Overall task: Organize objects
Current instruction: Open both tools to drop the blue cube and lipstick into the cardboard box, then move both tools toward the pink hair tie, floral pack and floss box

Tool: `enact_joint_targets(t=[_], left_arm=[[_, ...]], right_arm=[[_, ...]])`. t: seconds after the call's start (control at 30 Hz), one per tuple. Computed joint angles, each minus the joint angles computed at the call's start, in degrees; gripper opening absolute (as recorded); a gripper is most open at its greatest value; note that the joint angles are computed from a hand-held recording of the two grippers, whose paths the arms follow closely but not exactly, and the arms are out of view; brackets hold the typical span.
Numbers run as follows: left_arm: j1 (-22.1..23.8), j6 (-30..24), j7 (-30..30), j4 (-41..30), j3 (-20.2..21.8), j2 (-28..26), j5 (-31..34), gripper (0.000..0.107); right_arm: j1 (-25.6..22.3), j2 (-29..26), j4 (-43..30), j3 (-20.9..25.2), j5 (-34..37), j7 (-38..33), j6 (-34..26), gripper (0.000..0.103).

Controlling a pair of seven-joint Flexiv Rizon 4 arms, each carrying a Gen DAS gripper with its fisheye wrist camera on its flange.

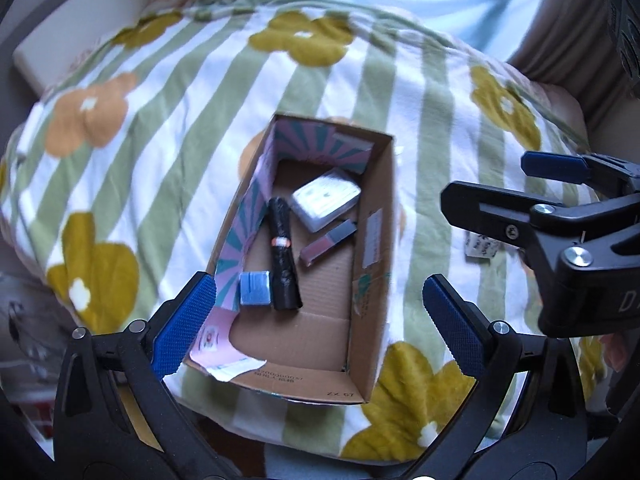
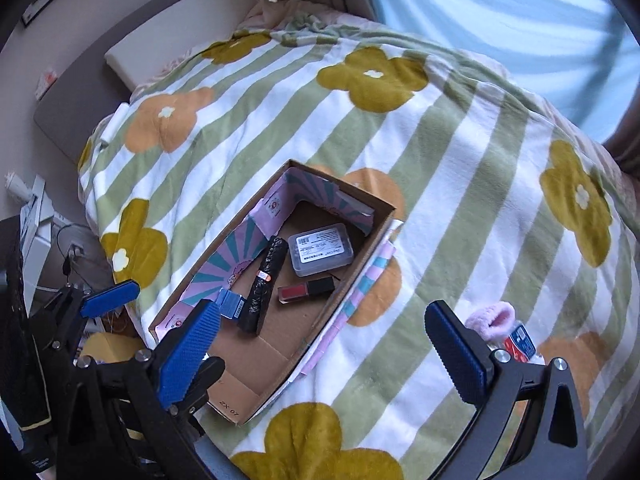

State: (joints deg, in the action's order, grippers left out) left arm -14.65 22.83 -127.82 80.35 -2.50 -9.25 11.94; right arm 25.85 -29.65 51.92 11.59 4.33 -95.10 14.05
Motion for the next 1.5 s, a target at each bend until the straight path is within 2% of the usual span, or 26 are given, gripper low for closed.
enact_joint_targets(t=[0.13, 0.3, 0.47, 0.8, 1.17, 1.5], left_arm=[[-0.7, 2.0, 2.4, -2.9, -0.8, -1.1, 0.2, 0.103], [-1.4, 4.9, 5.6, -5.3, -1.3, -2.8, -1.9, 0.103], [-2.2, 8.4, 8.5, -6.6, -1.7, -4.7, -4.9, 0.103], [-5.3, 7.6, 14.1, -15.2, -1.9, -10.7, -6.4, 0.103], [-9.0, 1.9, 14.6, -28.0, -0.8, -20.0, -7.4, 0.103], [-12.0, -7.8, 13.5, -45.6, 1.3, -34.2, -8.5, 0.103]], right_arm=[[-1.4, 5.6, 7.3, -1.7, -1.5, 5.8, 5.9, 0.102], [-2.7, 12.7, 18.1, -3.7, -8.3, 15.4, 13.6, 0.102], [-5.6, 17.6, 25.3, -4.0, -12.2, 22.4, 15.9, 0.102], [-9.8, 23.6, 33.1, -3.7, -14.1, 27.5, 19.1, 0.102], [-12.9, 23.2, 33.1, -4.8, -13.2, 22.6, 20.5, 0.102], [-16.7, 16.3, 29.2, -5.9, -8.8, 9.2, 21.9, 0.102]])
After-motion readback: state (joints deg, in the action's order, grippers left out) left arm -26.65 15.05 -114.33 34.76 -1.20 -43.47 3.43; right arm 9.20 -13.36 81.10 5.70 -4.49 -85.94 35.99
